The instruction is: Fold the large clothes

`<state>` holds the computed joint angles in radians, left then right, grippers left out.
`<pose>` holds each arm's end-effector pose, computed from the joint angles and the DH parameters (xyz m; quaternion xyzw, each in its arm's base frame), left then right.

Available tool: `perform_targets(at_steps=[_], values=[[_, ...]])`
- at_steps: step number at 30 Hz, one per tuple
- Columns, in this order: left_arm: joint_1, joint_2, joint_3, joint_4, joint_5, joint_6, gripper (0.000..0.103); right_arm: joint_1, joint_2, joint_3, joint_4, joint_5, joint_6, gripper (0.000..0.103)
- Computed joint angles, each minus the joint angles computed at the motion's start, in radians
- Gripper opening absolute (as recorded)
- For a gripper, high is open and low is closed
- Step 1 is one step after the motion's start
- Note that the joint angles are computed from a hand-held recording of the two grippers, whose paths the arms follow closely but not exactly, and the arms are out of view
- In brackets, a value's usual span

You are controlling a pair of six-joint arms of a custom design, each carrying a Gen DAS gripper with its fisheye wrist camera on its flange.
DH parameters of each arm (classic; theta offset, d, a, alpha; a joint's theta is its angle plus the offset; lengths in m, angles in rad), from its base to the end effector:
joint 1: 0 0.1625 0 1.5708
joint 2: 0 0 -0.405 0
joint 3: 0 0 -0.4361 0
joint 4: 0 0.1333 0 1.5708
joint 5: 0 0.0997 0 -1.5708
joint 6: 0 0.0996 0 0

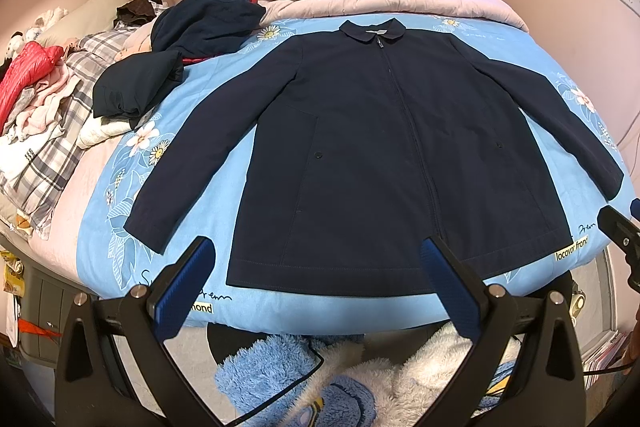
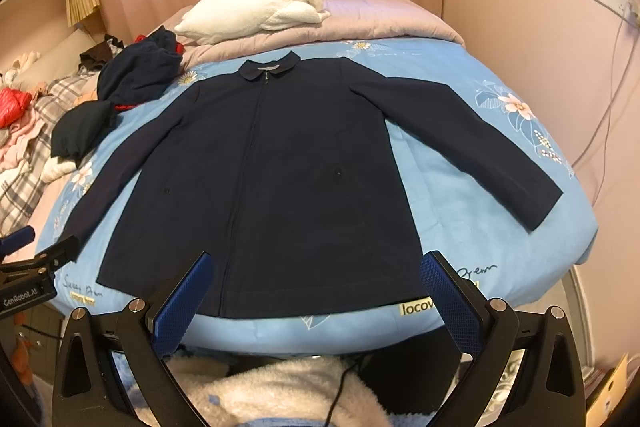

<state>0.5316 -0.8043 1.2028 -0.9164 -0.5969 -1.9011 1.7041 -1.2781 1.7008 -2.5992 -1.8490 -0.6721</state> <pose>-0.4799 -0.5324 0.1707 -0.1056 0.7925 -0.3579 0.4825 0.1915 -0.6312 0.3494 0.3324 -0.8859 0.2495 0.2062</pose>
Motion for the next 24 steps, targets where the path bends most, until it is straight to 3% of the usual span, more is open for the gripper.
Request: perform_targets(at_steps=[24], values=[[0.005, -0.003, 0.008, -0.008, -0.002, 0.007, 0.103, -0.003, 0.003, -0.002, 0.010, -0.001, 0.007, 0.102]])
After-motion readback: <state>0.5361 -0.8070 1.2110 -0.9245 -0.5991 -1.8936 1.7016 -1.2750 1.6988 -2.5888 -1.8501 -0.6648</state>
